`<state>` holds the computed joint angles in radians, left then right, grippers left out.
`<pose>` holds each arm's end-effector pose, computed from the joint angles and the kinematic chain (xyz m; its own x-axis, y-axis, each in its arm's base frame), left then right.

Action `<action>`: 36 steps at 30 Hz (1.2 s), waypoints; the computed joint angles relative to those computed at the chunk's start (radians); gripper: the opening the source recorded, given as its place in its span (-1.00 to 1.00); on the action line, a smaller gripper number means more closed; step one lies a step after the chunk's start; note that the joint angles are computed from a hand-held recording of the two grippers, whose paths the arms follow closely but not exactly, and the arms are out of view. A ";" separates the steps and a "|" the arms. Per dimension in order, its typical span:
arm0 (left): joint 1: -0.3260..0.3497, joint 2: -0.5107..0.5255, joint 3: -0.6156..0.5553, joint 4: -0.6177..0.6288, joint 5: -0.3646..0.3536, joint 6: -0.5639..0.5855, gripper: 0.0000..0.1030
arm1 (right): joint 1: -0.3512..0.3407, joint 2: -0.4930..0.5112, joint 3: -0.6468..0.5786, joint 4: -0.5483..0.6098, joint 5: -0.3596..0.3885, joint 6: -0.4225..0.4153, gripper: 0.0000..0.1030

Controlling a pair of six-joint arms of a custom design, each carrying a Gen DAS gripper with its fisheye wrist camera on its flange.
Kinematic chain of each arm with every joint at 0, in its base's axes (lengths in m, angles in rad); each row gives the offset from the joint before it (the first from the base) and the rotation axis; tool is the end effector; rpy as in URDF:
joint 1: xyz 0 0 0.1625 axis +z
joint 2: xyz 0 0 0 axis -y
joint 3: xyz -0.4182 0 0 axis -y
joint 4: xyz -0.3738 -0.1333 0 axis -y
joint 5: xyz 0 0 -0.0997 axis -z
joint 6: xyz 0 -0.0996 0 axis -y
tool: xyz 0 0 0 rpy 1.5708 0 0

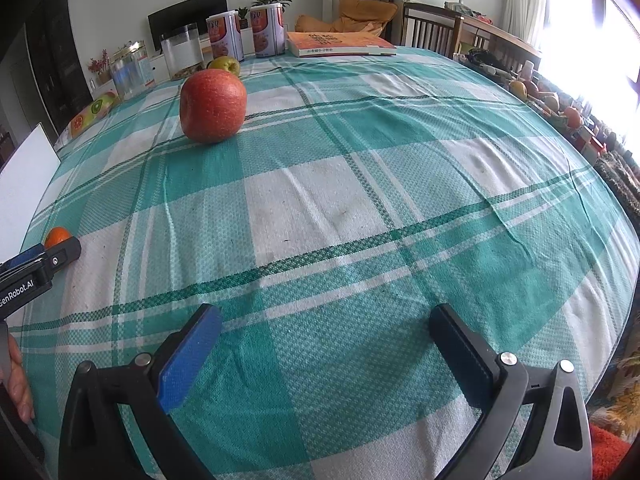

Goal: Organize fruits
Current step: 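Grasp the red apple with the right tool while the left tool reaches the mandarin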

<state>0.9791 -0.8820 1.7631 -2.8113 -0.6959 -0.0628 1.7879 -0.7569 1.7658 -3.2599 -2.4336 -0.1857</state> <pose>-0.1714 -0.6311 0.1723 -0.7141 0.0845 -0.6950 0.4783 0.7838 -0.3961 0.1901 -0.5944 0.1457 -0.6944 0.1807 0.6966 -0.3008 0.8064 -0.5091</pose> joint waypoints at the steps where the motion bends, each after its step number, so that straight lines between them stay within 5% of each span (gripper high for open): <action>1: -0.002 0.003 -0.003 0.004 0.007 0.004 0.67 | 0.000 0.001 -0.001 -0.001 0.000 -0.001 1.00; 17: -0.002 0.008 -0.008 0.025 0.026 -0.008 0.83 | 0.000 -0.006 0.005 0.002 0.012 0.005 1.00; 23: -0.001 0.008 -0.008 0.025 0.026 -0.008 0.84 | -0.039 -0.107 0.062 0.052 0.252 0.116 1.00; 26: -0.001 0.009 -0.008 0.025 0.026 -0.009 0.84 | -0.031 -0.091 -0.023 0.177 0.283 0.102 1.00; 31: -0.002 0.008 -0.008 0.026 0.026 -0.009 0.85 | 0.008 0.034 -0.264 0.236 0.251 -0.054 1.00; 36: -0.002 0.008 -0.008 0.027 0.027 -0.009 0.85 | -0.007 0.159 -0.521 0.410 0.238 -0.049 1.00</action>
<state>0.9772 -0.8739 1.7546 -2.7844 -0.6694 -0.0722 1.7807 -0.5978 1.2443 -2.8494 -2.1952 -0.2351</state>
